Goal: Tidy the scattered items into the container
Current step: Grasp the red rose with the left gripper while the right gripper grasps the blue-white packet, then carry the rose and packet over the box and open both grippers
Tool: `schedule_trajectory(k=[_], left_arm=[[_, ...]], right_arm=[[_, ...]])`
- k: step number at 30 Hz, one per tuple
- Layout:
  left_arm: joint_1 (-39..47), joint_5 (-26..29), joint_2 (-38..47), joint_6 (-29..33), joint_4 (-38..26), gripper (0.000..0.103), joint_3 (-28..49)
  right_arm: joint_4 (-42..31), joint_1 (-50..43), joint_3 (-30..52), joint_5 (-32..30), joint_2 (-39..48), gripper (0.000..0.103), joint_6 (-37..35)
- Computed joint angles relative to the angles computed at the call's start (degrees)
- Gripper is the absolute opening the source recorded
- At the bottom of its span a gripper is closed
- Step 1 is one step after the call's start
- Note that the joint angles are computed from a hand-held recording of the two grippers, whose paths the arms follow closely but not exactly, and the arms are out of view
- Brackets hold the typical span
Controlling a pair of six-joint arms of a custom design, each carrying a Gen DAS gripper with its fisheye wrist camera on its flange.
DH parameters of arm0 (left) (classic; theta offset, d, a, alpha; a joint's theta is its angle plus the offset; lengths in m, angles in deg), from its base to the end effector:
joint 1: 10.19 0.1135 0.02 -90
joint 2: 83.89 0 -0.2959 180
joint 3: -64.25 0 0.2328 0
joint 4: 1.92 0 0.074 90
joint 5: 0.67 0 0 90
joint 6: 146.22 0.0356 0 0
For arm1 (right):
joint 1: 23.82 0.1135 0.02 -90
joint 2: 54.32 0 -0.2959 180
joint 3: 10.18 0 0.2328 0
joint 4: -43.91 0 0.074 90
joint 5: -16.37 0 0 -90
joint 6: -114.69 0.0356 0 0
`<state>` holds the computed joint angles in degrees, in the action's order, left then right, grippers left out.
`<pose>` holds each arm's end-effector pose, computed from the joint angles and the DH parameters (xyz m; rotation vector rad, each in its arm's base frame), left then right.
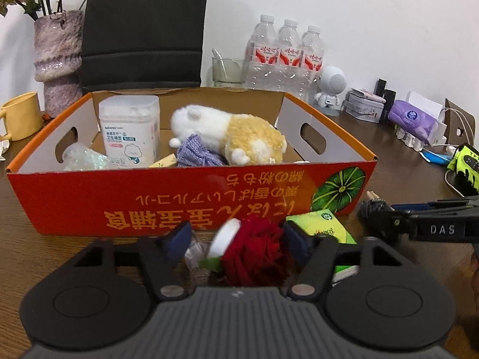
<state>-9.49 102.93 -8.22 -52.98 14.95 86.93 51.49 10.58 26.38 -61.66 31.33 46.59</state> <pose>0.1747 -0.0062 0.1503 0.1809 2.1821 -0.2223 0.1952 0.1247 0.1605 -0.1417 2.2870 0.2747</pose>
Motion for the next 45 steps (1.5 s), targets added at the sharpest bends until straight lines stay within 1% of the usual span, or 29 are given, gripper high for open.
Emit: schedule_trajectory(k=[1,2,3,4,7,10,14,16,18,20,21,23,25,27,28,32,35,37,39,40,41,42,43,44,45], left_arm=[[0.46,1.05,0.09,0.45,0.28,0.049,-0.09],[0.85,1.91,-0.26,0.89,-0.20,0.048,0.03],[1.11,2.43,-0.55,1.02,-0.43,0.045,0.01],[1.54,3.15,-0.92,1.25,-0.77,0.041,0.00],[3.06,5.23,-2.61,1.51,-2.07,0.039,-0.08],[4.99,7.34,-4.99,1.39,-4.15,0.039,0.07],[8.26,11.45,-9.56,2.18,-7.70,0.039,0.11],[10.48,14.26,-12.16,2.84,-10.62,0.039,0.39],[13.84,18.41,-15.97,4.03,-15.08,0.039,0.96],[18.51,23.79,-20.03,5.55,-20.15,0.039,2.10],[20.27,25.65,-21.64,5.98,-22.31,0.039,2.86],[23.83,28.84,-23.76,6.87,-25.66,0.039,4.96],[25.60,29.72,-23.80,7.54,-26.72,0.039,7.03],[27.20,31.00,-21.71,7.17,-25.60,0.039,9.34],[27.10,30.65,-20.09,6.36,-23.89,0.039,10.23],[23.87,24.12,-10.88,2.16,-12.63,0.039,11.93],[23.08,21.73,-2.66,0.21,-4.20,0.039,11.38],[22.87,21.89,1.32,2.17,-4.57,0.039,13.06],[23.02,21.76,4.10,2.72,-3.28,0.039,14.02],[22.92,21.70,5.13,3.30,-3.02,0.040,14.60],[22.75,21.72,6.06,4.25,-3.39,0.041,15.43],[22.59,21.31,6.55,4.35,-3.16,0.049,15.73],[22.72,21.33,6.76,4.48,-2.48,0.073,15.49],[22.55,20.69,6.95,4.38,-1.26,0.087,15.09],[21.97,18.99,6.78,3.85,0.41,0.103,14.44]], right_arm=[[0.33,0.17,-0.32,0.17,-0.28,0.026,0.13],[0.76,0.43,-0.65,0.40,-0.59,0.022,0.23],[1.21,0.85,-1.02,0.97,-0.98,0.015,0.32],[1.44,1.40,-1.31,1.70,-1.38,0.013,0.57],[1.89,2.74,-2.13,3.01,-2.40,0.011,1.60],[1.96,5.15,-2.80,6.13,-3.58,0.010,2.56],[2.11,7.13,-4.26,9.11,-6.32,0.010,4.97],[1.96,8.05,-4.96,10.53,-7.62,0.010,6.68],[1.62,9.12,-5.53,12.26,-9.34,0.010,8.07],[1.37,11.34,-6.42,15.09,-12.59,0.010,8.96],[1.28,12.41,-6.55,15.83,-14.15,0.010,8.96],[0.42,12.98,-5.57,14.39,-16.42,0.010,8.60],[-0.18,12.65,-3.36,12.61,-16.67,0.010,7.34],[-0.72,12.43,0.00,11.97,-15.20,0.010,4.99],[-1.08,12.23,1.99,11.60,-14.07,0.010,3.75],[-2.21,10.27,11.28,9.28,-5.43,0.010,0.48],[-2.38,8.20,16.70,6.35,2.43,0.010,3.02],[-3.85,7.61,19.96,5.39,7.23,0.010,3.39],[-3.73,7.76,21.83,6.49,10.39,0.011,2.31],[-3.89,7.63,22.71,6.64,11.31,0.014,2.07],[-3.52,7.23,23.14,6.18,12.02,0.020,2.02],[-3.53,6.95,23.75,5.94,12.50,0.034,2.26],[-3.48,6.69,24.22,5.56,12.92,0.062,2.16],[-3.58,6.43,24.49,5.14,13.12,0.077,1.85],[-3.61,6.54,24.57,5.32,13.25,0.097,1.55]])
